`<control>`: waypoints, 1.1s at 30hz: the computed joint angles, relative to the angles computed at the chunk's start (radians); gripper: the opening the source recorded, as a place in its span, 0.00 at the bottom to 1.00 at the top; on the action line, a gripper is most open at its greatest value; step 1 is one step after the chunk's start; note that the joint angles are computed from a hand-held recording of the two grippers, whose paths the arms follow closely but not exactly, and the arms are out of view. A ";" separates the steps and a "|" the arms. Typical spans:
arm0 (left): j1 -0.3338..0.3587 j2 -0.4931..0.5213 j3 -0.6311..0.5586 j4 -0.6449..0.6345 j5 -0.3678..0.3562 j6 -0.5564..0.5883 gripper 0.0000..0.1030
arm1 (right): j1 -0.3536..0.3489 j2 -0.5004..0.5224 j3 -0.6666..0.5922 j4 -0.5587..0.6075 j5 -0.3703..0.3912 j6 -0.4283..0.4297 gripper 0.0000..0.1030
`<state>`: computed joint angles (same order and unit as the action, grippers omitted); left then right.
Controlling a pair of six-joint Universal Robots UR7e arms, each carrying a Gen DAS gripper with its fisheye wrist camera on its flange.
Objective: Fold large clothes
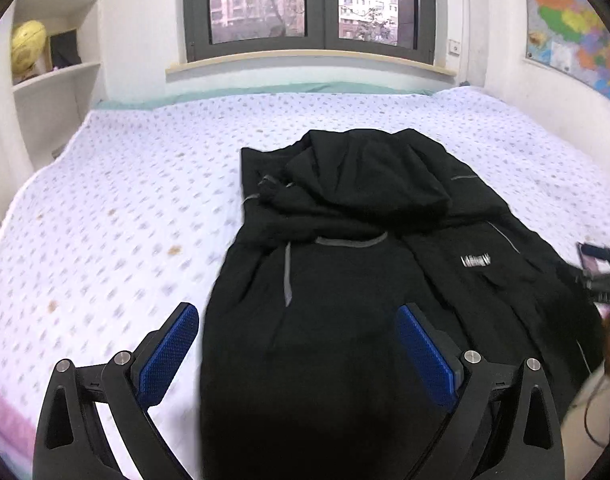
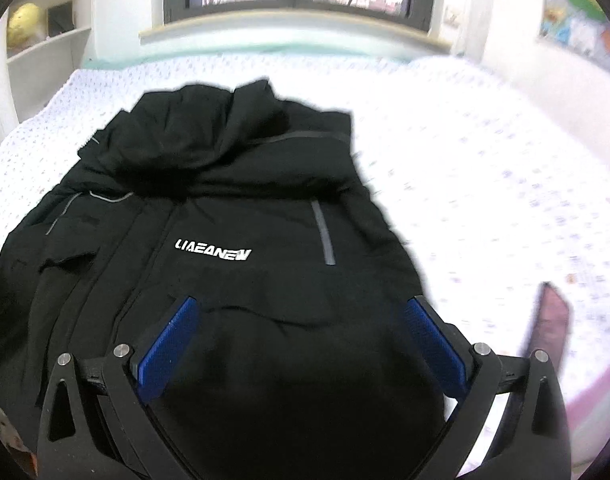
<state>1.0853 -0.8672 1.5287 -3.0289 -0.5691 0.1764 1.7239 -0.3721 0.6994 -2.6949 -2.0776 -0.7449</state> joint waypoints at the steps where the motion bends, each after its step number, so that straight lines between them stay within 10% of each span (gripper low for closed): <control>1: -0.002 -0.043 0.056 0.019 0.000 -0.034 0.96 | -0.001 -0.031 0.045 -0.015 -0.016 0.001 1.00; 9: 0.099 -0.223 0.236 0.231 -0.180 -0.315 0.95 | -0.059 -0.157 0.221 -0.008 -0.027 0.057 0.92; 14: 0.159 -0.226 0.218 0.249 -0.387 -0.350 0.62 | -0.084 -0.188 0.247 0.036 -0.022 0.125 0.89; 24: 0.179 -0.155 0.116 0.326 -0.398 -0.365 0.62 | -0.129 -0.192 0.173 0.300 0.049 0.275 0.86; 26: 0.177 -0.153 0.113 0.319 -0.432 -0.354 0.61 | -0.129 -0.177 0.159 0.319 0.036 0.275 0.76; 28: 0.176 -0.164 0.119 0.294 -0.496 -0.341 0.56 | -0.126 -0.182 0.152 0.373 0.072 0.277 0.38; 33: 0.168 -0.222 0.176 0.176 -0.697 -0.293 0.56 | -0.120 -0.258 0.232 0.391 0.225 0.222 0.35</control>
<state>1.2529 -1.0888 1.7048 -2.8527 -1.2661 -0.1165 1.6040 -0.6301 0.9318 -2.3036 -1.8523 -0.5226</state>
